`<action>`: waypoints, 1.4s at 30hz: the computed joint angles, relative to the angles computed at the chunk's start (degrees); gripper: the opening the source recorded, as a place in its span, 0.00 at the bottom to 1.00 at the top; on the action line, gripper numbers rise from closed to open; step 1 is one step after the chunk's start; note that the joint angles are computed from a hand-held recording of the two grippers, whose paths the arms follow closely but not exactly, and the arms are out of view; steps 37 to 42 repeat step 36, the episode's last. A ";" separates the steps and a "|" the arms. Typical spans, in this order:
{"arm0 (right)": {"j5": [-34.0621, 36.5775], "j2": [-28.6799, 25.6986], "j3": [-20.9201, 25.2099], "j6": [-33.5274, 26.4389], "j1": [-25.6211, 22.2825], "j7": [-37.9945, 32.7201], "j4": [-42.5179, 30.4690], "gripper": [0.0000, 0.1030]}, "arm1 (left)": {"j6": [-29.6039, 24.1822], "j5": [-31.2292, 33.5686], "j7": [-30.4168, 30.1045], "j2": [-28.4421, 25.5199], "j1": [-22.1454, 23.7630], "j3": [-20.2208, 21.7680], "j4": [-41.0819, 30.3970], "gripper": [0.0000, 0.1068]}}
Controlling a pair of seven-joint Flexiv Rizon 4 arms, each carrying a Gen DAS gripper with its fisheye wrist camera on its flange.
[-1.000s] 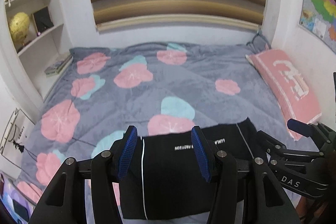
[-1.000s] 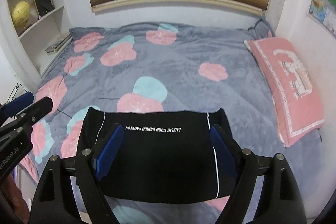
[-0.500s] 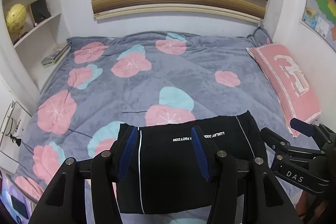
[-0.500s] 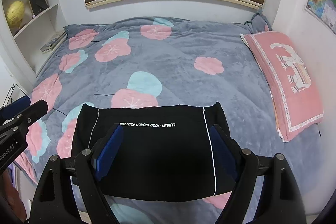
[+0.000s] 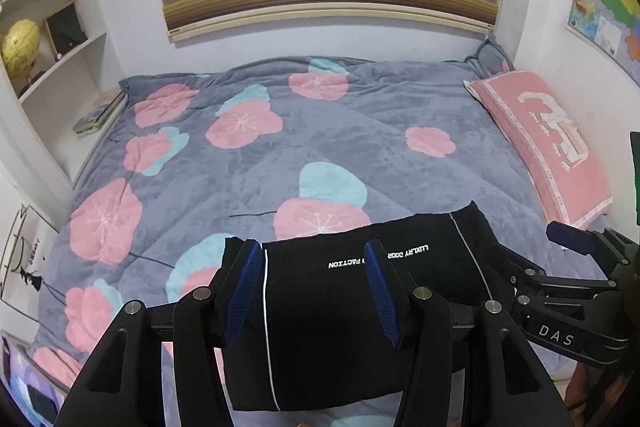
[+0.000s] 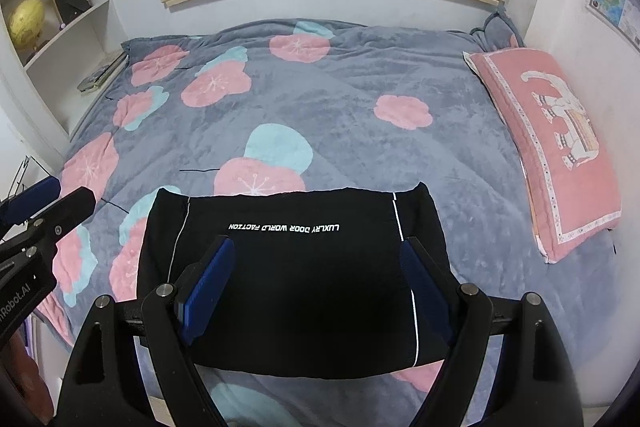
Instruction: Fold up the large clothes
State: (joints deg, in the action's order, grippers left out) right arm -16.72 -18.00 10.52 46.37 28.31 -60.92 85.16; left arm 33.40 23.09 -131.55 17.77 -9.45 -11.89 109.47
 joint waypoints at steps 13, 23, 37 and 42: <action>0.63 -0.51 0.22 -0.21 0.02 -0.52 -0.12 0.84 | -0.03 0.68 0.31 0.19 0.44 -0.29 0.31 0.51; 1.50 -0.63 0.45 0.61 -0.05 -2.02 -0.20 0.84 | -0.47 1.45 0.74 0.33 0.53 -0.09 0.29 0.51; 1.93 -0.77 0.93 1.68 0.49 -5.24 -0.14 0.84 | -1.82 1.18 -2.74 1.59 2.10 0.90 1.86 0.51; 1.93 -0.77 0.93 1.68 0.49 -5.24 -0.14 0.84 | -1.82 1.18 -2.74 1.59 2.10 0.90 1.86 0.51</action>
